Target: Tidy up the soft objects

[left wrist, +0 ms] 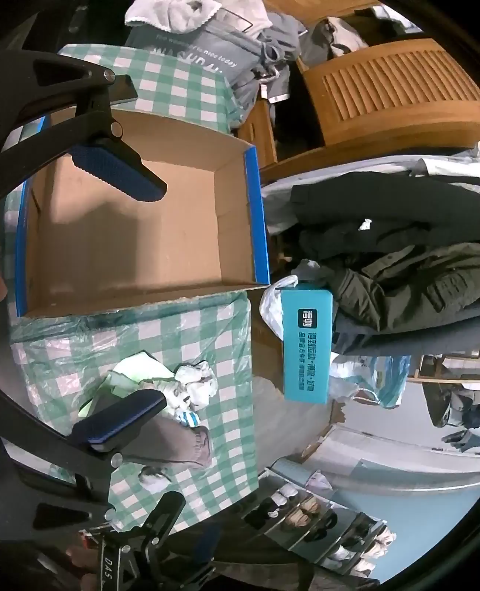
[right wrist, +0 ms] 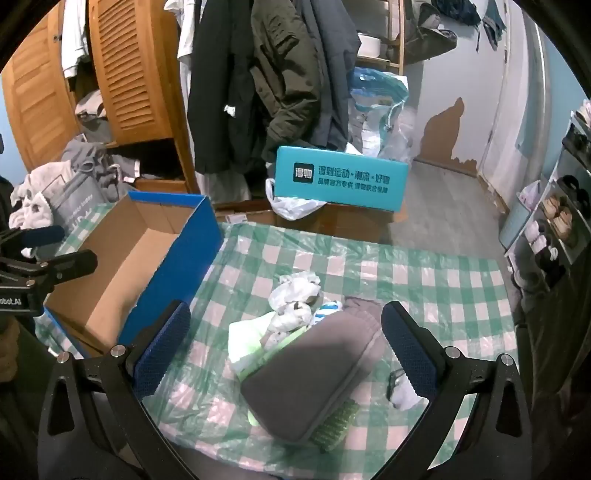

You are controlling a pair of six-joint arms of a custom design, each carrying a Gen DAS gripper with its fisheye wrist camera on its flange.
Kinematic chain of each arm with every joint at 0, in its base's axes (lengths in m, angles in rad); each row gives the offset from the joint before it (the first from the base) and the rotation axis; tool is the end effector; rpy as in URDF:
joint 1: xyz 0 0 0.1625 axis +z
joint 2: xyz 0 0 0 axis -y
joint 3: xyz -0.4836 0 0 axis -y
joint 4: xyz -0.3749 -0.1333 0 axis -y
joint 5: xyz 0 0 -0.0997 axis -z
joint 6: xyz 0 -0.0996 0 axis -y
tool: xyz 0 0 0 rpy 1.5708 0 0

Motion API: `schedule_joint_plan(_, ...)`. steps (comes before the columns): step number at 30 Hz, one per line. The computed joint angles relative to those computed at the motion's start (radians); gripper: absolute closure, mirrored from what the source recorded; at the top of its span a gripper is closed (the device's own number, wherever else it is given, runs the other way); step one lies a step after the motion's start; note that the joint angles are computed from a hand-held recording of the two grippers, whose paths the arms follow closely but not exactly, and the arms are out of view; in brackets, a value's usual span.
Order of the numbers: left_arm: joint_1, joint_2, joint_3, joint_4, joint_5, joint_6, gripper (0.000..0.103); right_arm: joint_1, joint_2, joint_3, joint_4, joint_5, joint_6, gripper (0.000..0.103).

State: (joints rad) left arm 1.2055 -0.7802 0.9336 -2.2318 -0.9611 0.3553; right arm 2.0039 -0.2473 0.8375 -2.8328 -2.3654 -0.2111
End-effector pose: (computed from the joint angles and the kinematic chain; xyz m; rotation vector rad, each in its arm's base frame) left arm -0.1227 -0.8535 0.4225 0.6805 2.3768 -0.6430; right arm 0.4350 -0.7924 0.0797 0.4045 -2.2662 0.8962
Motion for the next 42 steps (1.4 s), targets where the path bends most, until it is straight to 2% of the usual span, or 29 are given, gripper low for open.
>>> schedule_joint_plan(3,-0.008,-0.005,0.032,-0.055,0.017,0.036,0.0,0.0,-0.002,0.003,0.0,0.004,0.002,0.001)
schedule_joint_plan(6,-0.004,-0.002,0.013,-0.032,-0.001,0.029,0.0,-0.001,-0.005,0.006,0.003,0.006,0.007,0.001)
schedule_joint_plan(13,-0.003,-0.01,0.031,-0.071,-0.009,0.03,0.0,-0.003,-0.004,0.011,-0.01,0.007,-0.003,0.001)
schedule_joint_plan(42,0.004,-0.011,0.018,-0.045,-0.021,-0.014,0.0,-0.002,-0.006,0.011,-0.002,0.008,0.008,0.001)
